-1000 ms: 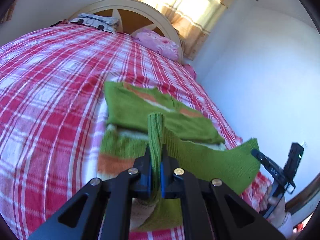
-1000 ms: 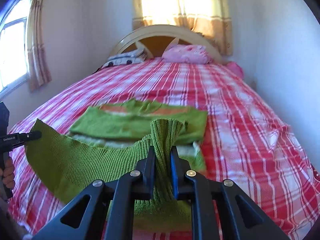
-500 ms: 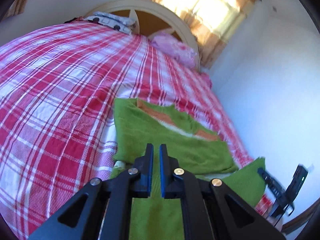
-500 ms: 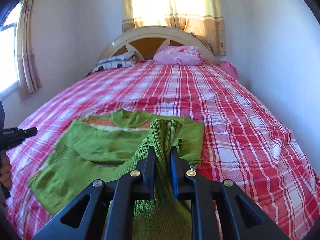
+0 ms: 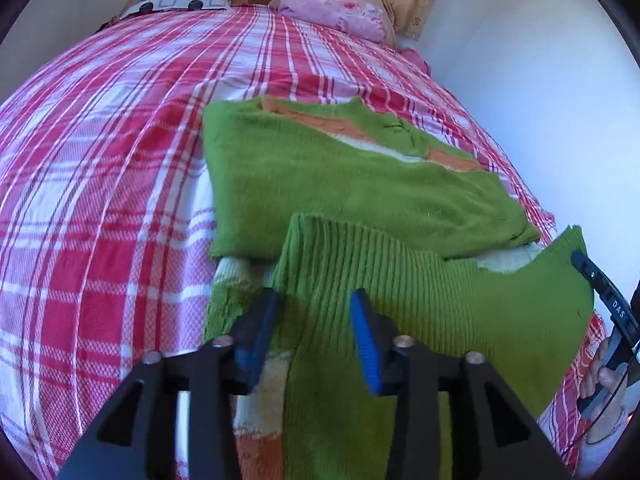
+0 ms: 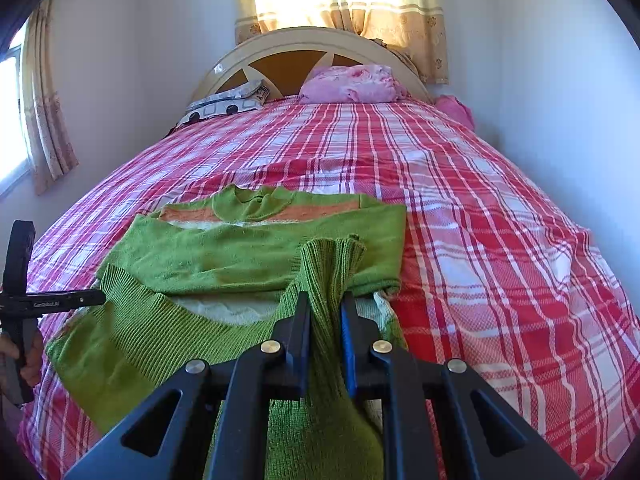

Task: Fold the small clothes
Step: 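Fold the hem toward the collar with both grippers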

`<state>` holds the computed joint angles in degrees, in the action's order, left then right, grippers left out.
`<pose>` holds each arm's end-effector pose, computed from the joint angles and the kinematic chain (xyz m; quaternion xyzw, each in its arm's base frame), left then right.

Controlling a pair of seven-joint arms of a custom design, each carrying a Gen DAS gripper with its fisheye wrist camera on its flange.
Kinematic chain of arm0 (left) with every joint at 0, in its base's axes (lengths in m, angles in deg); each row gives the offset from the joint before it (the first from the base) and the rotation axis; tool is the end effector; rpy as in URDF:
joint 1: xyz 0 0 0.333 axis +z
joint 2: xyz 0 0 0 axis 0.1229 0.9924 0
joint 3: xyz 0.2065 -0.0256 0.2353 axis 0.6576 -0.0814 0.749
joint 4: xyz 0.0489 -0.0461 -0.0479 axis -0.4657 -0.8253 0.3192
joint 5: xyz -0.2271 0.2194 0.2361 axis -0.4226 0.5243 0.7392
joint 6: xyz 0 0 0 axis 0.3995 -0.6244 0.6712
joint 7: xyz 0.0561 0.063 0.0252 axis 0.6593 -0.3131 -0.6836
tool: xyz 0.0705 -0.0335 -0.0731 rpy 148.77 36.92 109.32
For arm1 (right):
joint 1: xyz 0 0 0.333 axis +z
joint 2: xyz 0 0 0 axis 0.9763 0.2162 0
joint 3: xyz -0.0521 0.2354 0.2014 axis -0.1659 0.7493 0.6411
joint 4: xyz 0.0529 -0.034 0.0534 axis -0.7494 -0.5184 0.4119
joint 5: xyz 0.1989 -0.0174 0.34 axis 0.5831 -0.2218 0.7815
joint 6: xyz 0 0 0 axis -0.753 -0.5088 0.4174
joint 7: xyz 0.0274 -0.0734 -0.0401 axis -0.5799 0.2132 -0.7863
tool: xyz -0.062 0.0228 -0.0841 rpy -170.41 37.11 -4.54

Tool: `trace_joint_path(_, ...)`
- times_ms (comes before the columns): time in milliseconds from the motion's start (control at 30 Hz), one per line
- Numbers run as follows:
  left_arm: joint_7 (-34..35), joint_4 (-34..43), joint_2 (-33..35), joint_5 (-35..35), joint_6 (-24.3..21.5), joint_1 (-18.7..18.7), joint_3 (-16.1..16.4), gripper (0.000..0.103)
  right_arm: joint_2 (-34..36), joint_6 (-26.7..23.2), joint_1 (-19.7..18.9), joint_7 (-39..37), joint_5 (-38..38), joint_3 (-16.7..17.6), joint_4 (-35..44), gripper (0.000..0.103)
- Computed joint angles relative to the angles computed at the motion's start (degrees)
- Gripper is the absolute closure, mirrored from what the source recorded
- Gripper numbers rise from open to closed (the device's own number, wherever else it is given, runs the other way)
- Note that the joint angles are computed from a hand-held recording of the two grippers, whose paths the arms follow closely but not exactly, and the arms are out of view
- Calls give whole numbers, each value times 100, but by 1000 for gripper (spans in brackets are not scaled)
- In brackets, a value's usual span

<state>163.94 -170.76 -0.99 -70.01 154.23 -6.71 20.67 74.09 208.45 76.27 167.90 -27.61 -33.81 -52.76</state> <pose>0.6927 -0.2396 0.2764 -0.6589 0.6739 -0.3205 0.0952 0.5780 0.0357 0.2866 -0.6653 0.5921 -0.2591 0.3738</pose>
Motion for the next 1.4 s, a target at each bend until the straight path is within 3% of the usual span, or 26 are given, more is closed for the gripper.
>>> trace_joint_path(133, -454, -6, -28, 335, 84, -604, 717, 33, -4, -24, -92, 106, -105, 54, -17, 90)
trace_joint_path(200, -435, 148, 73, 426, 6, -536, 651, 33, 7, -33, -101, 129, -124, 55, -24, 90)
trace_joint_path(267, -196, 250, 189, 405, 101, -248, 290, 42, 16, -54, -111, 157, -141, 63, -21, 90)
trace_joint_path(300, -51, 273, 235, 391, 172, -131, 132, 59, 23, -65, -128, 184, -160, 75, -17, 90)
trace_joint_path(333, -13, 384, 314, 414, 125, -176, 175, 77, 23, -67, -117, 189, -146, 69, -23, 90)
trace_joint_path(367, 9, 447, 368, 413, 85, -192, 194, 82, 21, -68, -111, 194, -136, 64, -33, 90)
trace_joint_path(500, 421, 342, 436, 65, 362, 380, -504, 86, 29, -104, -112, 216, -153, 62, -59, 90)
trace_joint_path(633, 402, 136, 291, -253, 489, 395, -543, 94, 40, -234, -69, 203, -44, 58, -74, 90)
trace_joint_path(767, 597, -244, 12, -551, 986, 822, -1095, 94, -110, -113, -396, 533, -419, 269, -100, 90)
trace_joint_path(867, 668, -221, -87, -685, 1061, 1108, -1394, 94, -206, -114, -424, 657, -663, 274, 19, 90)
trace_joint_path(967, 393, 170, -89, -712, 869, 579, -682, 94, -217, -133, -263, 528, -590, 178, 254, 90)
trace_joint_path(1167, -230, 1250, 406, -702, 446, 262, -77, 94, 316, -600, -814, 1318, -1468, 746, 1473, 90)
trace_joint_path(1300, -781, 2301, 952, -526, 53, -222, 685, 94, 904, -1185, -896, 1217, -1505, 1039, 2537, 90)
trace_joint_path(1400, -1389, 3475, 1661, 148, -338, -148, 706, 94, 1347, -1550, -840, 933, -1244, 1154, 3225, 90)
